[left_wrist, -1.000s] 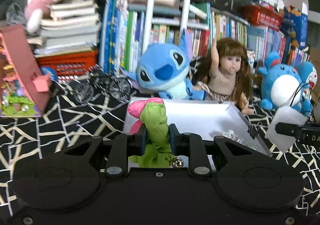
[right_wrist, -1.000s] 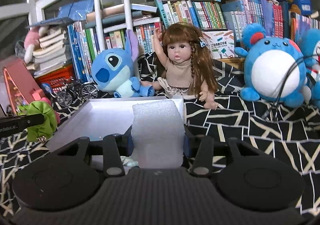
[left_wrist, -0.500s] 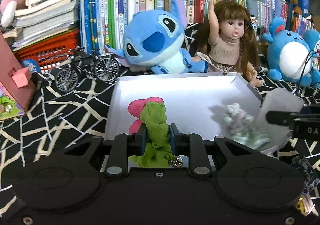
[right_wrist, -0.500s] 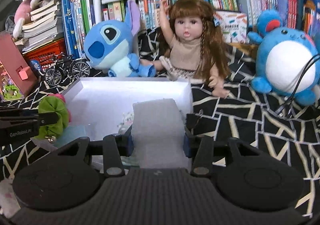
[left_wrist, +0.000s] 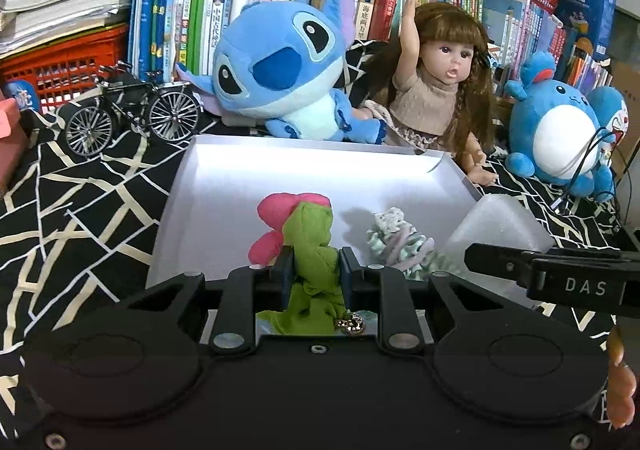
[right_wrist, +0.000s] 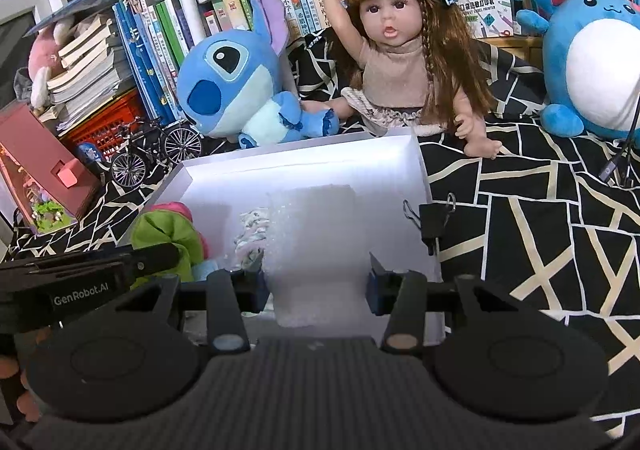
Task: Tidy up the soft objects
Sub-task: 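Carry the scrunchie and foam block into the white box and open both grippers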
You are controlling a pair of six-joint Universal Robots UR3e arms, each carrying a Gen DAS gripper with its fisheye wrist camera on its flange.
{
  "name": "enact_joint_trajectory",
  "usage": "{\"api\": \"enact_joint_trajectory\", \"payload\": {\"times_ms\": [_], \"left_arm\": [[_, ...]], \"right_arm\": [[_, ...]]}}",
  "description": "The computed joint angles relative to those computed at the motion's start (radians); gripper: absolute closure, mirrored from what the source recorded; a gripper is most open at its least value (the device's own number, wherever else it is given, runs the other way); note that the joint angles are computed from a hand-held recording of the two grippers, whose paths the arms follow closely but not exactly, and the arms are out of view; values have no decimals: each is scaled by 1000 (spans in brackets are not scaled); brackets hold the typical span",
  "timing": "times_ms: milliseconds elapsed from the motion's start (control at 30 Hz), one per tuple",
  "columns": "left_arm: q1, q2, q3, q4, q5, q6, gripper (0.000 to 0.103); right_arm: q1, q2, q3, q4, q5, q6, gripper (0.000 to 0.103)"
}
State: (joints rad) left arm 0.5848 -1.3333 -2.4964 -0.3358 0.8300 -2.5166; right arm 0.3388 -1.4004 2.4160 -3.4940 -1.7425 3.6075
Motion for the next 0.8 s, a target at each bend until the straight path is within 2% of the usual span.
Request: {"api": "enact_joint_trajectory", "payload": {"times_ms": [167,367,500,567,800], "left_arm": [[-12,-17,7,17,8,-9,79],[9,6,-17,35,-15,-2,71],[18,28,-39,54,-21,6,61],[23,39,-44,51,-21,9,57],[79,108,-90,45,-67,29,33]], "right_arm": [[-18,7,7,-2,18,10,53],[-46,-8,33,-2,55,18,50],[-53,-19,45,1,54,21,47],[-61,-22,52,0,59,25,40],[-78,-53,86,-9,71,18,29]]}}
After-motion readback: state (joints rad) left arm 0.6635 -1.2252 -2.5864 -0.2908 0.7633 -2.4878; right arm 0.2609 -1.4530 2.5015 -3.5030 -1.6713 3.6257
